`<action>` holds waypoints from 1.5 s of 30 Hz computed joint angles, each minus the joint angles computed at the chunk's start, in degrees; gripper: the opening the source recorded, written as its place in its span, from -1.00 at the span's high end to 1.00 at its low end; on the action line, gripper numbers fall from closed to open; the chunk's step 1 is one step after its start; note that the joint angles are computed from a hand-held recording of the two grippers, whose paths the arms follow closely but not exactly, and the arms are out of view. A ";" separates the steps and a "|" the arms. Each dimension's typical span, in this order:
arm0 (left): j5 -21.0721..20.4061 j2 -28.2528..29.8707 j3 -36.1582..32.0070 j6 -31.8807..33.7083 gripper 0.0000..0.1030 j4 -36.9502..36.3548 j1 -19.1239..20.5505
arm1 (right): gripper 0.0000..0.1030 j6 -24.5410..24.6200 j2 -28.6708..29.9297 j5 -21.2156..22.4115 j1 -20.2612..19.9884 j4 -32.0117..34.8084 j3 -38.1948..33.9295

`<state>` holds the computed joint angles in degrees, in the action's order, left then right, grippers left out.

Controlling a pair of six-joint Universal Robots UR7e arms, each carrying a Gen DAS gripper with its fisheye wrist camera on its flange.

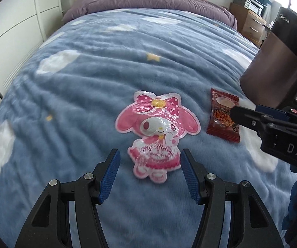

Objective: Organize snacks
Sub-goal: 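Grasp the pink My Melody pack with the left tool while the right tool grasps the red-brown snack pack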

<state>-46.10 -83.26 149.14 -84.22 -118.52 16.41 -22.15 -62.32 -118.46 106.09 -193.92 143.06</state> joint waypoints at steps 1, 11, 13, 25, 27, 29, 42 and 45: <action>0.41 0.72 0.09 1.55 -0.05 -1.68 1.02 | -0.65 0.46 0.87 -0.03 -0.42 -0.23 -0.49; 1.94 4.58 0.30 13.14 -0.06 -11.47 6.25 | -0.65 3.27 7.97 0.05 -2.52 -4.59 -2.51; 1.97 5.11 0.29 13.89 -0.08 -12.10 6.70 | -0.65 3.14 8.50 0.38 -2.87 -6.09 -2.36; 2.78 7.18 -0.82 18.08 0.01 -14.72 8.85 | -0.26 -0.38 10.30 0.70 -3.44 -8.66 -2.89; 2.98 7.41 -0.82 17.67 0.09 -15.00 8.87 | -0.10 -1.33 10.22 1.03 -3.64 -8.86 -2.67; 3.20 7.77 -0.90 17.43 0.19 -15.63 8.96 | 0.06 -2.05 9.82 1.83 -4.16 -8.91 -2.47; 5.26 9.09 0.25 14.67 0.50 -18.11 7.59 | 0.22 -6.20 8.17 5.37 -6.05 -8.88 -1.30; 5.46 9.26 0.23 14.14 0.50 -17.87 7.38 | 0.22 -7.34 8.18 5.46 -6.06 -9.48 -1.06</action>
